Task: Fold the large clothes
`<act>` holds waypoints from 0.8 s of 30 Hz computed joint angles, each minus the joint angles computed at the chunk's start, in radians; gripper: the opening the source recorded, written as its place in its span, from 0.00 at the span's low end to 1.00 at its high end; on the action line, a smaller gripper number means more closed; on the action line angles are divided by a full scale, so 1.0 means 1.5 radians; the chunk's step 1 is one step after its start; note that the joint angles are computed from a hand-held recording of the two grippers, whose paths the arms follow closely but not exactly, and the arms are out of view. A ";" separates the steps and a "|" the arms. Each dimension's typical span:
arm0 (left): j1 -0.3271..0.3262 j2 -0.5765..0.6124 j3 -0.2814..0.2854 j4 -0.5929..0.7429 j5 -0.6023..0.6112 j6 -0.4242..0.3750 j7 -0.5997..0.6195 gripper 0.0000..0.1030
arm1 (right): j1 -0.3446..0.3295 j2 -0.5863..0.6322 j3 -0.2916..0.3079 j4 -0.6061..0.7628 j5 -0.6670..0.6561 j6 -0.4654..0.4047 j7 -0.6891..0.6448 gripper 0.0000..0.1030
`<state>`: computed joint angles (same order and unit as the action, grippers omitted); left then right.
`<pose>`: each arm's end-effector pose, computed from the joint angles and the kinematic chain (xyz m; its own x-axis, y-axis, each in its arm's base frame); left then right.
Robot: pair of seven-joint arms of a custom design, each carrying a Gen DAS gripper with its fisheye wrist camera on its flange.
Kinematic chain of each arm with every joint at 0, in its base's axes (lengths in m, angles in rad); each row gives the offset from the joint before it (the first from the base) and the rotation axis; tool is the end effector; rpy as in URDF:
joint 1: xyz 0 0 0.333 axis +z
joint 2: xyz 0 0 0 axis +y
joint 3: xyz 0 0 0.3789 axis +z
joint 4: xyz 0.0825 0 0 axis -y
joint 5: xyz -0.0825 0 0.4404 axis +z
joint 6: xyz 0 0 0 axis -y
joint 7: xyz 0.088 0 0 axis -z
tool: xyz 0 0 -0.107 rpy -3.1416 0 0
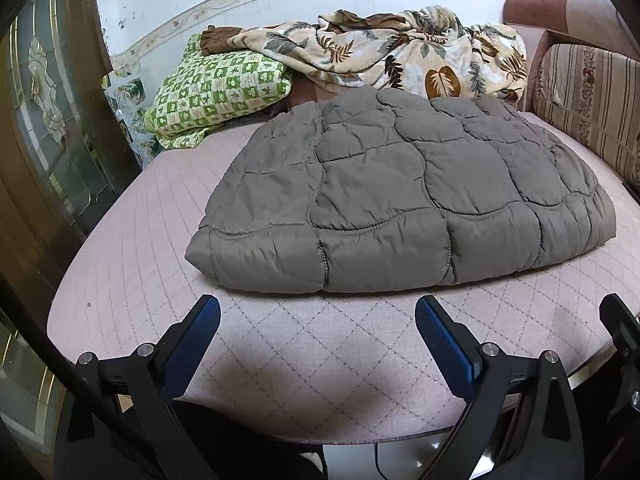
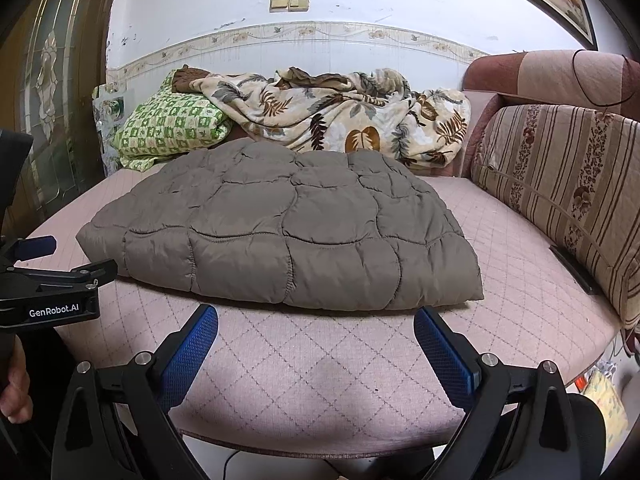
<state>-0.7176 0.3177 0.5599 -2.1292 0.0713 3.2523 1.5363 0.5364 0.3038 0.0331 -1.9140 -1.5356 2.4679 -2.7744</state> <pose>0.6632 -0.1398 0.3999 -0.2057 -0.9605 -0.1876 -0.6190 0.2762 -0.7352 0.5925 0.3798 0.3869 -0.2015 -0.9788 0.0371 -0.4913 0.0683 -0.8683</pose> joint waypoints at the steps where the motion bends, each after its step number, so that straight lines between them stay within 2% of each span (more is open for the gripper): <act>1: -0.001 0.000 0.002 0.000 0.000 0.001 0.000 0.95 | 0.000 0.000 0.000 0.000 0.000 0.001 0.000 0.97; 8: -0.029 0.004 0.027 -0.004 -0.020 0.007 0.017 0.95 | 0.001 0.002 0.000 0.002 0.002 0.001 -0.002 0.97; 10: -0.021 0.002 0.018 -0.004 -0.024 0.007 0.023 0.95 | 0.002 0.002 -0.001 0.003 0.003 -0.001 -0.002 0.97; 13: -0.032 0.004 0.028 -0.005 -0.032 0.008 0.028 0.95 | 0.002 0.003 -0.001 0.003 0.003 -0.001 -0.001 0.97; 15: -0.024 0.002 0.019 -0.005 -0.035 0.007 0.033 0.95 | 0.002 0.002 -0.001 0.003 0.004 0.000 -0.001 0.97; 24: -0.033 0.004 0.026 -0.005 -0.046 0.008 0.042 0.95 | 0.001 0.004 -0.001 0.001 0.004 0.004 0.001 0.97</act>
<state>-0.7670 0.3243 0.5991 -2.1368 0.0030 3.2638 1.5989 0.5379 0.3092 0.0312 -1.9124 -1.5291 2.4738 -2.7731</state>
